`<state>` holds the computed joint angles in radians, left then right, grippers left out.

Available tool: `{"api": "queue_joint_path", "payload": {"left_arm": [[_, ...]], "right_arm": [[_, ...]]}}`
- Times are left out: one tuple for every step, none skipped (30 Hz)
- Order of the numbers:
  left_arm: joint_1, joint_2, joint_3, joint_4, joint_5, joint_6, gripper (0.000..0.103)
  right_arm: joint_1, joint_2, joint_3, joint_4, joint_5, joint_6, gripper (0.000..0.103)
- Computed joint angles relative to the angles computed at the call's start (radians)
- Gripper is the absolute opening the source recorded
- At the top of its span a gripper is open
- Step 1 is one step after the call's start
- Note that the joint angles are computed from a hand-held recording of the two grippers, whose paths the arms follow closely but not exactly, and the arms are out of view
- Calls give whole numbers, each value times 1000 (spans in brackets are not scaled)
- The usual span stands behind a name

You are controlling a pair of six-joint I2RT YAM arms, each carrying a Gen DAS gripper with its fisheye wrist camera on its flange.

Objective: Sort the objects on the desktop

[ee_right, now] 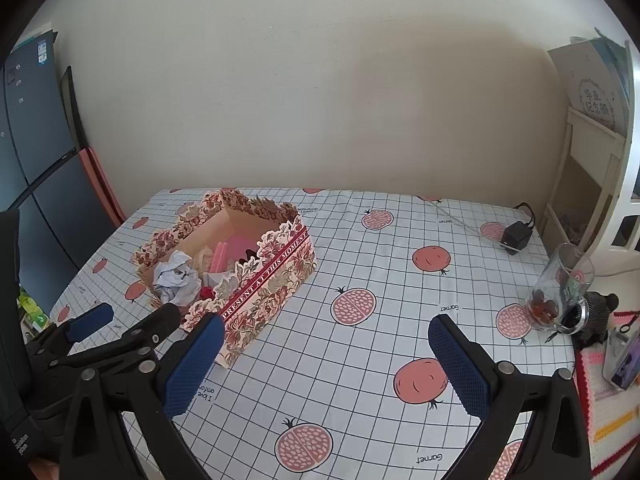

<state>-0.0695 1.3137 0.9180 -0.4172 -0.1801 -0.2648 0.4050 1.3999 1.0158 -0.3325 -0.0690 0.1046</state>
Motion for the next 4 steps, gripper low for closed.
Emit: {"api": "queue_joint_path", "payload": {"left_arm": [[0, 1, 1, -1, 0, 0, 92], [0, 0, 1, -1, 1, 0, 92], [1, 1, 1, -1, 2, 0, 92], [0, 2, 2, -2, 2, -1, 92]], "right_arm": [[1, 0, 0, 1, 2, 0, 103], [1, 0, -1, 3, 3, -1, 103], [1, 1, 0, 4, 4, -1, 103], [0, 1, 0, 4, 2, -2, 103]]}}
